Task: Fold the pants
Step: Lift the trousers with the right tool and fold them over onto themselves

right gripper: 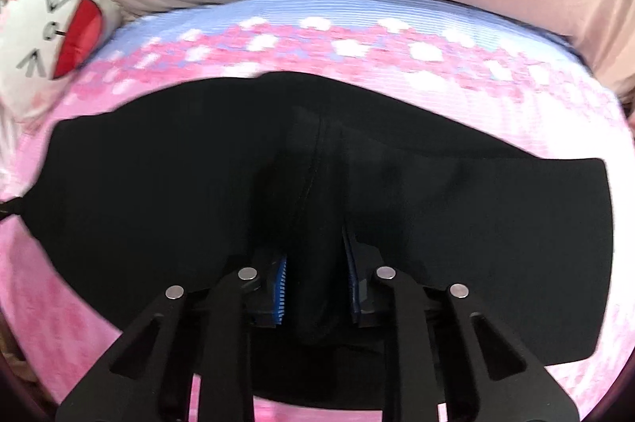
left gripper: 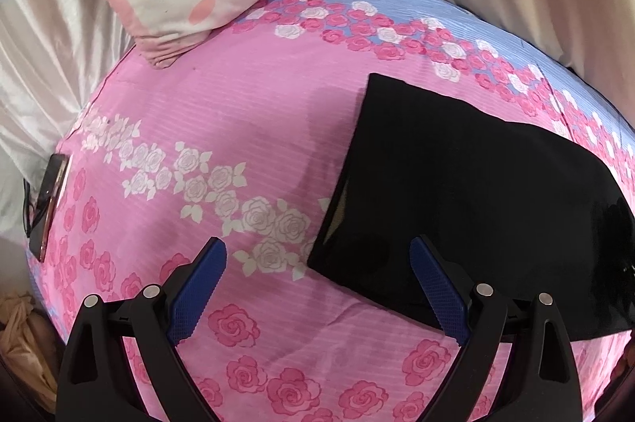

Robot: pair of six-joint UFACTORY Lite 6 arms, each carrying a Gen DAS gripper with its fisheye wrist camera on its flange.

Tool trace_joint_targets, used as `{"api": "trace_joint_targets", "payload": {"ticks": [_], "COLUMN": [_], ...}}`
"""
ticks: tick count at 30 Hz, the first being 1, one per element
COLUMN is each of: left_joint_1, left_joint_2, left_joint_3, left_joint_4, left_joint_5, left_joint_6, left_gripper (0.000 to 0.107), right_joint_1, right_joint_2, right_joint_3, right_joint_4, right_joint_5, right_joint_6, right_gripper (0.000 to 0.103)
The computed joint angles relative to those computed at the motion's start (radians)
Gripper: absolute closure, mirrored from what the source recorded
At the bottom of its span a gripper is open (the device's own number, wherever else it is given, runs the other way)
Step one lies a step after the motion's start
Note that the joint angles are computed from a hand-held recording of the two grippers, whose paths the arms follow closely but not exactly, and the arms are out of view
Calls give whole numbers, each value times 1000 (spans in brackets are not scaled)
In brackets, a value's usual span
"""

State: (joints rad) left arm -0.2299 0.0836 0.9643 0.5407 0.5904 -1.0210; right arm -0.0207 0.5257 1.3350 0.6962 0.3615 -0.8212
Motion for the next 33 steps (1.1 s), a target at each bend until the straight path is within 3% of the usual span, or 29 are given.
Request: {"api": "trace_joint_targets", "payload": {"ticks": [1, 3, 4, 6, 8, 9, 11, 14, 18, 20, 22, 25, 26, 28, 30, 33], "left_joint_1": [3, 14, 24, 47, 78, 104, 156, 221, 268, 294, 314, 332, 326, 294, 233, 113], "left_joint_2": [-3, -10, -20, -68, -105, -127, -161, -235, -343, -388, -432, -452, -447, -417, -372, -254], "left_joint_3": [-5, -14, -23, -62, -97, -120, -153, -205, -269, -294, -321, -330, -325, -298, -251, -138], "left_joint_4": [5, 6, 2, 20, 30, 28, 11, -19, -17, -38, -46, -76, -80, -63, -42, -5], "left_joint_5": [-2, -2, -4, 0, 1, -1, -6, -4, 35, 43, 52, 42, 38, 40, 40, 40], "left_joint_6": [-3, -2, 7, 2, 7, 13, 34, 73, 107, 140, 152, 162, 157, 127, 87, 20], "left_gripper": [15, 15, 15, 15, 15, 15, 15, 15, 15, 15, 15, 15, 15, 15, 15, 15], "right_joint_1": [41, 99, 120, 149, 214, 279, 417, 625, 761, 776, 765, 726, 690, 623, 508, 261], "right_joint_2": [11, 9, -33, -142, -192, -181, -121, 56, 308, 374, 377, 343, 319, 294, 174, 17], "right_joint_3": [1, -13, -46, -95, -97, -64, 28, 215, 472, 543, 551, 532, 531, 522, 405, 225], "right_joint_4": [-29, -104, -82, 87, 188, 176, 65, -249, -668, -752, -678, -476, -371, -162, 47, 361], "right_joint_5": [-12, -84, -118, -102, -85, -63, -36, -37, 10, 28, 36, 64, 102, 136, 178, 322], "right_joint_6": [2, 49, 27, -109, -197, -202, -139, 134, 522, 647, 623, 477, 450, 360, 257, 26], "right_gripper": [83, 67, 57, 53, 23, 22, 24, 32, 42, 44, 50, 82, 86, 89, 90, 90]}}
